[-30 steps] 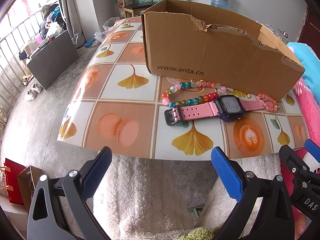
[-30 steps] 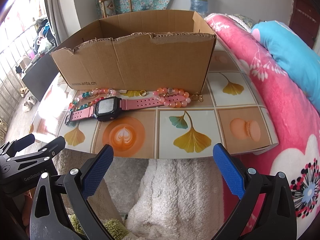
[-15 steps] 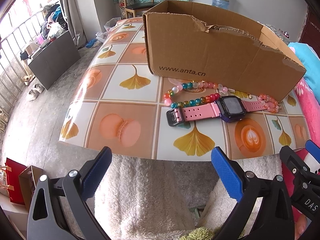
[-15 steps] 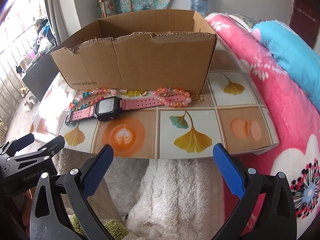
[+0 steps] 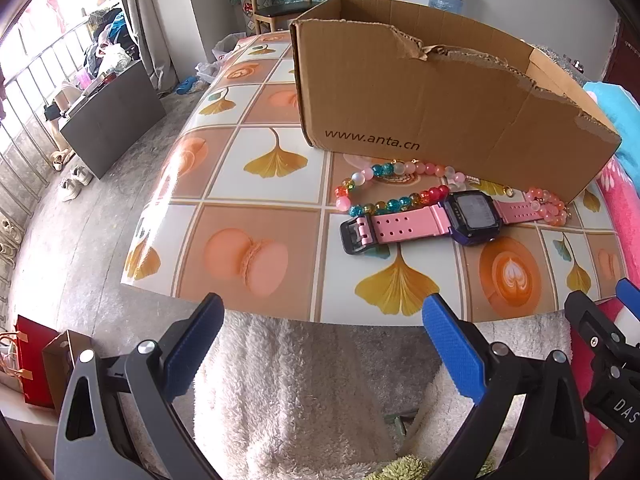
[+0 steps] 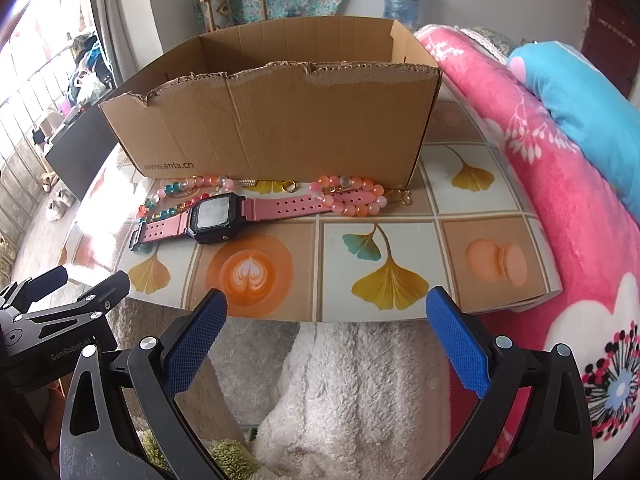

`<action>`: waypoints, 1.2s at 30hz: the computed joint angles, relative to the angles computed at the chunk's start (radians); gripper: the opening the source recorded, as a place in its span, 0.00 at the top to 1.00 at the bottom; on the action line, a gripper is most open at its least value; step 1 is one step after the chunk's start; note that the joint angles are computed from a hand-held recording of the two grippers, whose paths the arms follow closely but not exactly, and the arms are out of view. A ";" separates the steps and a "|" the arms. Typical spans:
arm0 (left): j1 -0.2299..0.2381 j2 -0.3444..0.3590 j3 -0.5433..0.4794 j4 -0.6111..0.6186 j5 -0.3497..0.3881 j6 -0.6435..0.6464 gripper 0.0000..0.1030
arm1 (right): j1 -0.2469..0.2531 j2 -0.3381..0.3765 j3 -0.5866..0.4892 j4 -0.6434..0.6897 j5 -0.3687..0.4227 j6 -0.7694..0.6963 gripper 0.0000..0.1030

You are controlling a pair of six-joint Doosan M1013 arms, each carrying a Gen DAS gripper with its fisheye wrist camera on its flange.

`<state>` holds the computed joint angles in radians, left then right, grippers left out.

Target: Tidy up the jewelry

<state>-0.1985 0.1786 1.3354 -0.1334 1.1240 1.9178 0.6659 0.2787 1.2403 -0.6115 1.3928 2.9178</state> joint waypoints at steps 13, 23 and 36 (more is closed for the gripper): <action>-0.009 0.021 -0.011 0.029 0.029 -0.020 0.05 | -0.016 0.000 0.005 0.031 -0.010 -0.019 0.07; -0.014 0.046 -0.035 0.049 0.078 -0.046 0.05 | -0.041 0.008 -0.004 0.092 -0.016 -0.059 0.07; -0.014 0.072 -0.074 0.045 0.130 -0.053 0.05 | -0.072 0.028 -0.033 0.153 -0.013 -0.112 0.07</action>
